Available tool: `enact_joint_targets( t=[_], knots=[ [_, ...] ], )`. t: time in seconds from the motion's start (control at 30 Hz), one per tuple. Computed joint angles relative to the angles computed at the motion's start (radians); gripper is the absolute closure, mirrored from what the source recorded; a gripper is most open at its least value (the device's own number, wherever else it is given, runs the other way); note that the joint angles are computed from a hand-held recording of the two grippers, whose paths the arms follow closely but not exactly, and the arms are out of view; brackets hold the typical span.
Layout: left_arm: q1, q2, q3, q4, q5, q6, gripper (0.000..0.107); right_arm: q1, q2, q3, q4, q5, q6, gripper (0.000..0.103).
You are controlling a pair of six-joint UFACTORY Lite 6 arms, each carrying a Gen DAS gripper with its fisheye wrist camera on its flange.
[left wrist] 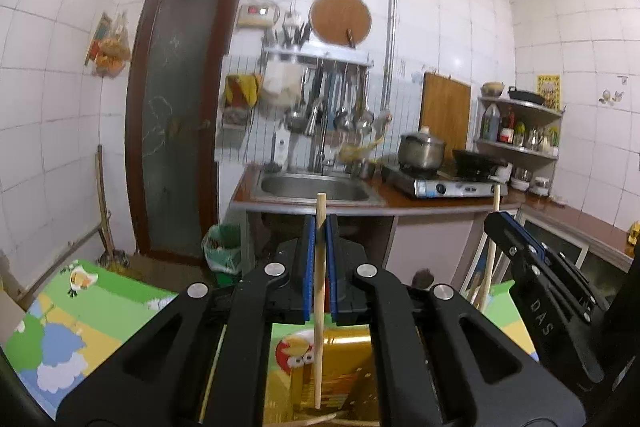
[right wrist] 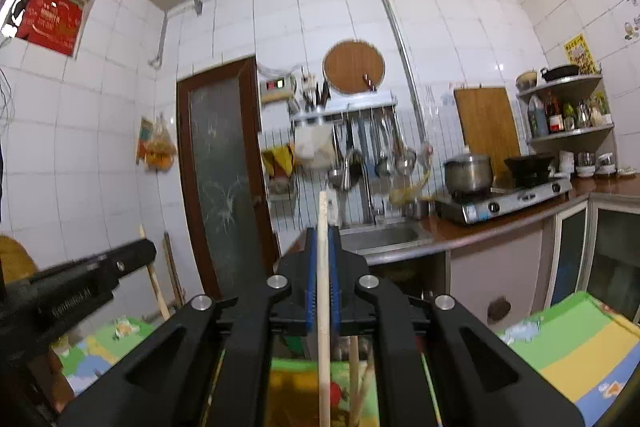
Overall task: Organize utensils
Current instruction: 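Lower both chopsticks into the caddy and open both tools, then grasp the green-handled fork with the left tool while the right tool grasps the grey ladle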
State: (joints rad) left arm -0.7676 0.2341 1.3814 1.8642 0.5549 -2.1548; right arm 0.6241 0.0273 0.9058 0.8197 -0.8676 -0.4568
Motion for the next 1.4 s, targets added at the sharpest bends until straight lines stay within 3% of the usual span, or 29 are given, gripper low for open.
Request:
enact_joint_targets(
  t=[0.17, 0.2, 0.23, 0.3, 0.33, 0.4, 0.5, 0.6, 0.7, 0.8, 0.87, 0.97, 1.03, 1.4],
  knots=[
    [0.016, 0.001, -0.031, -0.053, -0.020, 0.009, 0.103, 0.013, -0.002, -0.057, 0.034, -0.013, -0.020, 0.097],
    [0.009, -0.003, -0.036, -0.076, -0.004, 0.026, 0.099, 0.013, -0.014, -0.071, 0.047, -0.008, -0.025, 0.097],
    [0.006, -0.009, -0.041, -0.112, 0.003, 0.055, 0.094, 0.018, -0.037, -0.092, 0.080, -0.005, -0.043, 0.096],
    [-0.002, -0.040, -0.064, -0.158, 0.007, 0.087, 0.062, 0.025, -0.099, -0.126, 0.152, 0.009, -0.089, 0.092],
    [-0.012, -0.073, -0.093, -0.165, 0.025, 0.085, 0.056, 0.024, -0.125, -0.141, 0.172, 0.016, -0.102, 0.075],
    [-0.037, -0.137, -0.143, -0.190, 0.063, 0.107, 0.030, 0.042, -0.228, -0.195, 0.263, 0.017, -0.155, 0.046],
    [-0.068, -0.237, -0.206, -0.269, 0.103, 0.188, 0.014, 0.095, -0.379, -0.242, 0.475, 0.006, -0.349, 0.035],
    [-0.087, -0.355, -0.287, -0.383, 0.112, 0.283, 0.009, 0.169, -0.509, -0.281, 0.683, -0.026, -0.531, 0.024],
    [-0.106, -0.471, -0.391, -0.481, 0.125, 0.344, 0.009, 0.255, -0.583, -0.312, 0.846, -0.097, -0.631, 0.023],
    [-0.137, -0.580, -0.513, -0.566, 0.161, 0.381, 0.009, 0.374, -0.656, -0.372, 0.977, -0.175, -0.642, 0.021],
    [-0.192, -0.643, -0.599, -0.583, 0.244, 0.375, 0.009, 0.455, -0.669, -0.410, 1.028, -0.225, -0.609, 0.020],
    [-0.251, -0.731, -0.725, -0.616, 0.308, 0.352, 0.009, 0.584, -0.627, -0.455, 1.085, -0.296, -0.525, 0.020],
    [-0.258, -0.788, -0.806, -0.649, 0.298, 0.342, 0.009, 0.649, -0.575, -0.474, 1.115, -0.309, -0.463, 0.020],
    [-0.272, -0.879, -1.059, -0.719, 0.251, 0.262, 0.009, 0.766, -0.262, -0.454, 1.164, -0.172, -0.252, 0.020]
  ],
)
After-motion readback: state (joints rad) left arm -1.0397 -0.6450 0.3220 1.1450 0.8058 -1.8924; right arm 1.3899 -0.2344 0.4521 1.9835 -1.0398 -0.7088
